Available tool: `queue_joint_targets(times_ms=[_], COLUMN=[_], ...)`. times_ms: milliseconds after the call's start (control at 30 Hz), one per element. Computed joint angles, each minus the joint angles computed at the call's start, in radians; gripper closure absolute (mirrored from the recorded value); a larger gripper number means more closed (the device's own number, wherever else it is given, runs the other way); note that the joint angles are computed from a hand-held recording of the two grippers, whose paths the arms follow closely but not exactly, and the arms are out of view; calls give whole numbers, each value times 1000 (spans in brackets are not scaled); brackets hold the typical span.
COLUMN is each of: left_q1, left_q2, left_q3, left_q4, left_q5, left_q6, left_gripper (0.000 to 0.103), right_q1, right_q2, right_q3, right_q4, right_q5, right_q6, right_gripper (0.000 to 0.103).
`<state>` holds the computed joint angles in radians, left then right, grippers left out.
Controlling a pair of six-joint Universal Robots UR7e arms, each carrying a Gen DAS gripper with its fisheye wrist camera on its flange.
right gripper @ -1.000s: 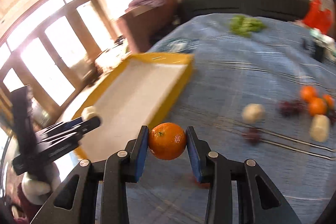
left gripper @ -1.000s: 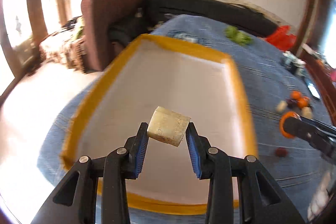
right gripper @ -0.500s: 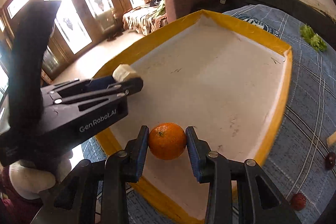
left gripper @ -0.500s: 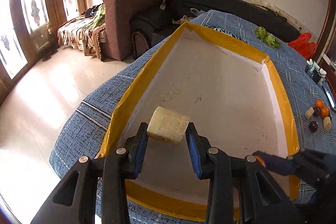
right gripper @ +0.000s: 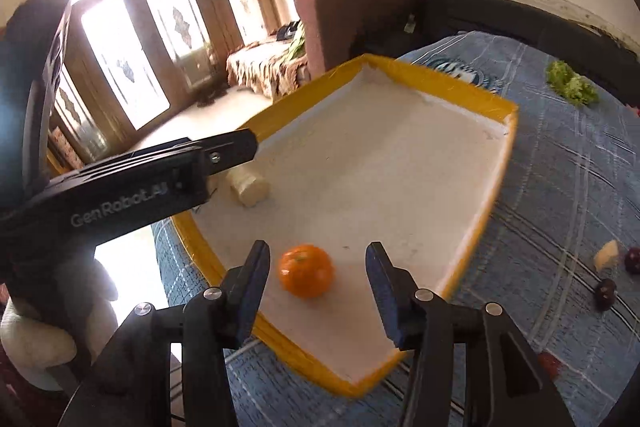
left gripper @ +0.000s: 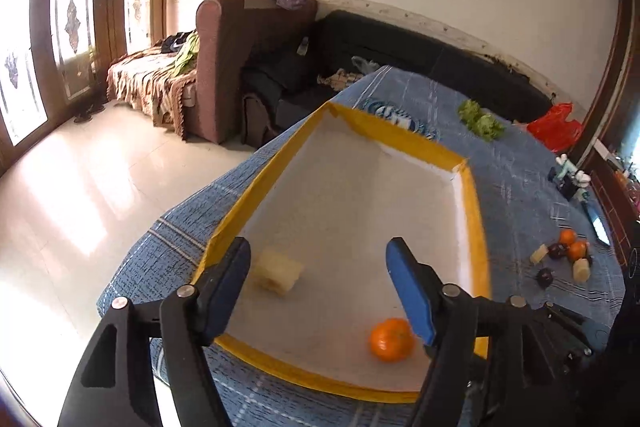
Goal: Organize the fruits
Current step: 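Grasp a red date with the left tool while the right tool grasps a dark plum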
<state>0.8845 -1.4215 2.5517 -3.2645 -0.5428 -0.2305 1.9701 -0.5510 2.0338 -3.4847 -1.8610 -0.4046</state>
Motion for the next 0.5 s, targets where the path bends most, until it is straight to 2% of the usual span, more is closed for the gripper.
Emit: queue_joint_targets(times_ms=[200,367,433,500], left_q1=[-106,-133,-131,-132], left_q2=[22,118,172,236], left_q3=[15,-7,-22,-41], left_q4=[39,38,45,47], left_q5=[-33,-163,-217,-274], left_q6=[-12,10,15,29], left_gripper=[27,26,26,26], right_q1=[-83,-201,-249,-295], right_q2=[-138,-238,-262,-286], right_q3=[148,220,217,204], right_q4=[-142,-239,-237,-189], right_q5=[0,-92,-117,-97], right_q6=[-2,-20,-19,-2], right_gripper=[45,45,45,46])
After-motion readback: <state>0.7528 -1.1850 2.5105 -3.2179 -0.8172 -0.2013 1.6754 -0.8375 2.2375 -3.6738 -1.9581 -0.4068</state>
